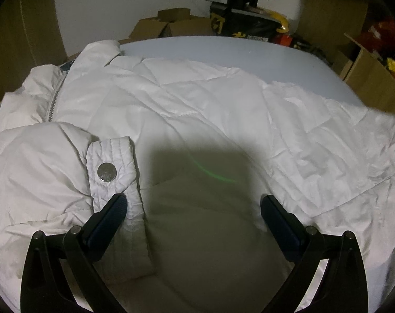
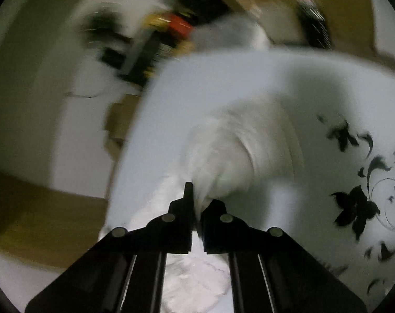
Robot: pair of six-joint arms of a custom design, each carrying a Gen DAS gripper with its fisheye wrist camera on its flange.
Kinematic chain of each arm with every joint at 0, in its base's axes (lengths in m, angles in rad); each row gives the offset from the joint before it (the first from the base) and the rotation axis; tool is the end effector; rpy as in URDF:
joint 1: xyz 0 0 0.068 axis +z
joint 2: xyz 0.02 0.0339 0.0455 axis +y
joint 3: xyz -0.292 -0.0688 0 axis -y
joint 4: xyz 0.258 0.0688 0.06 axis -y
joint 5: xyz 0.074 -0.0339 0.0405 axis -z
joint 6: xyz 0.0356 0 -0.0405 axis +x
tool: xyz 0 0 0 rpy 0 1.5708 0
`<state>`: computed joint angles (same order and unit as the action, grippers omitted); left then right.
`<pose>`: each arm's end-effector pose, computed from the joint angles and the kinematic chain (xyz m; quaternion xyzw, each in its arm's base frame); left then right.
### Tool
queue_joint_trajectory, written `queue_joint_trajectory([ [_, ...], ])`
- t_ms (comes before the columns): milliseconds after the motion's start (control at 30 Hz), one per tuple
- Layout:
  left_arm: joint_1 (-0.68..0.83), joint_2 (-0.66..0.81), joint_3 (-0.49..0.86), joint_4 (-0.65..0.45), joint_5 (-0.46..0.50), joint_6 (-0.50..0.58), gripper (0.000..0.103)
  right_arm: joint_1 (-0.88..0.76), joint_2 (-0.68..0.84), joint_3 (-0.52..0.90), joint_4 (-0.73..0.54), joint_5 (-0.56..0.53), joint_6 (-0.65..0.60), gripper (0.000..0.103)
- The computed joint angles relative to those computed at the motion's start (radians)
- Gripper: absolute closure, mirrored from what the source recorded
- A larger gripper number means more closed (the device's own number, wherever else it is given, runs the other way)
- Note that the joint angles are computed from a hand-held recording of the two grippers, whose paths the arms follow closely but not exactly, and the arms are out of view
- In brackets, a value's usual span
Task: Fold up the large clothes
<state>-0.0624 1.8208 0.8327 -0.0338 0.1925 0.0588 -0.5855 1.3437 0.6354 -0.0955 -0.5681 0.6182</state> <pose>0.3401 -0.0281 0.1211 0.0840 0.9548 -0.0930 0.2696 0.2285 -0.1285 0.2008 0.4176 0.7932 0.2657 0.3549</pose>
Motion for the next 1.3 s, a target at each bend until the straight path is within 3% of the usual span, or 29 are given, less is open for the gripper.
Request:
queue_joint_trajectory([
  [67,0.053,-0.031,0.007,-0.057,0.098,0.005,0.000,0.146,-0.193,0.031,-0.085,0.067,0.034,0.098],
  [133,0.150,-0.129,-0.016,-0.143,0.180,0.030,0.000,0.347,-0.295,0.092,-0.133,0.172,0.094,0.098],
  [233,0.376,-0.283,-0.062,-0.279,0.265,0.113,0.000,0.688,-0.313,0.189,-0.163,0.398,0.177,0.098],
  [367,0.856,-0.281,0.001,-0.559,0.489,0.441,0.000,1.096,-0.097,0.362,-0.140,0.637,0.240,0.098],
  [467,1.132,-0.183,0.085,-0.670,0.527,0.624,0.000,1.287,0.137,0.476,-0.098,0.731,0.272,0.098],
  [567,1.359,-0.039,0.203,-0.738,0.511,0.770,0.000,1.405,0.439,0.645,-0.082,0.735,0.296,0.098],
  [700,1.506,0.113,0.356,-0.913,0.506,0.932,0.000,1.506,0.746,0.846,-0.152,0.761,0.317,0.091],
  [767,1.556,0.164,0.411,-0.992,0.509,1.006,0.000,1.543,0.864,0.946,-0.227,0.733,0.296,0.063],
  [800,1.581,0.188,0.436,-1.025,0.511,1.045,0.000,1.555,0.889,0.963,-0.211,0.708,0.261,0.027],
  [833,1.593,0.187,0.428,-1.033,0.514,1.066,0.000,1.557,0.897,0.979,-0.214,0.697,0.230,0.012],
  [900,1.617,0.209,0.440,-1.064,0.519,1.099,0.000,1.560,0.849,0.941,-0.213,0.698,0.195,0.014],
  [967,1.641,0.249,0.479,-1.124,0.528,1.132,0.000,1.547,0.765,0.852,-0.165,0.672,0.247,0.024],
  [1067,1.632,0.275,0.504,-1.140,0.536,1.120,0.000,1.495,0.633,0.701,-0.054,0.632,0.281,0.025],
  [1167,1.632,0.290,0.516,-1.158,0.535,1.130,0.000,1.473,0.519,0.583,0.055,0.669,0.295,0.025],
  [1300,1.629,0.288,0.501,-1.118,0.526,1.103,0.000,1.433,0.457,0.463,0.188,0.472,0.406,0.024],
])
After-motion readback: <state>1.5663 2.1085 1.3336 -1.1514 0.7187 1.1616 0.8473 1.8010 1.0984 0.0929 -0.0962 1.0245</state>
